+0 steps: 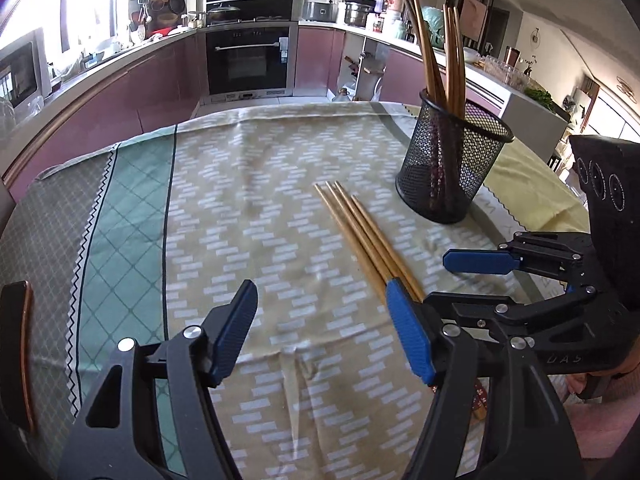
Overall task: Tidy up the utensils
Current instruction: 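Lower the left gripper onto a wooden chopstick and close it while the right gripper grasps another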
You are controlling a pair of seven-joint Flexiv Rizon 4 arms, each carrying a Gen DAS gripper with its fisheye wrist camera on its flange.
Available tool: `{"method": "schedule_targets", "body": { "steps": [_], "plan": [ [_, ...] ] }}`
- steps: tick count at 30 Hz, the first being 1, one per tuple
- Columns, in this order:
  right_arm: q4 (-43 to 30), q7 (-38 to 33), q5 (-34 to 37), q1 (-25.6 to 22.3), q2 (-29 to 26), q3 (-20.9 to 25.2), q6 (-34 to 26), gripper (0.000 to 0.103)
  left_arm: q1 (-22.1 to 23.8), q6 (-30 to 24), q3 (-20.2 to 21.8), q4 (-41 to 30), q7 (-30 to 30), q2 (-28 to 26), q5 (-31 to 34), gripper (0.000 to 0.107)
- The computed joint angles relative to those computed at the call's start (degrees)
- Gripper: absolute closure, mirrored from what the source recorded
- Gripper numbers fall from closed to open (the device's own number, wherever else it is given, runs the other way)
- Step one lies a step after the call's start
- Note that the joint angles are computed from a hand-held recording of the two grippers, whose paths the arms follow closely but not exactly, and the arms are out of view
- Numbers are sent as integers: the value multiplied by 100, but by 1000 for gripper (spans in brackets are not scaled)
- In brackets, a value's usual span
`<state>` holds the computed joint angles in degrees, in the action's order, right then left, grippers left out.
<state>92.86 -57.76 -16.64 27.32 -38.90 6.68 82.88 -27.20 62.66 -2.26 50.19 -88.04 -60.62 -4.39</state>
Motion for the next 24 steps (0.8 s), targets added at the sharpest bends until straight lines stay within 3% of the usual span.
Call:
{"method": "schedule_targets", "body": {
  "steps": [7,10,12,24],
  "plan": [
    [37,299,-368,388,53,-549,-170,59,-30,-257,24,-250,-19,-136,11,41],
    [-6,373,-461,379,22,-563,-256,59,-46,-387,46,-431,-34,-227,22,41],
    [57,470,-568,448,62,-675,-286,65,-49,-472,51,-546,-41,-286,26,41],
    [145,487,-569,266,91,-501,-181,67,-164,-1234,108,-1821,15,-934,39,43]
  ]
}}
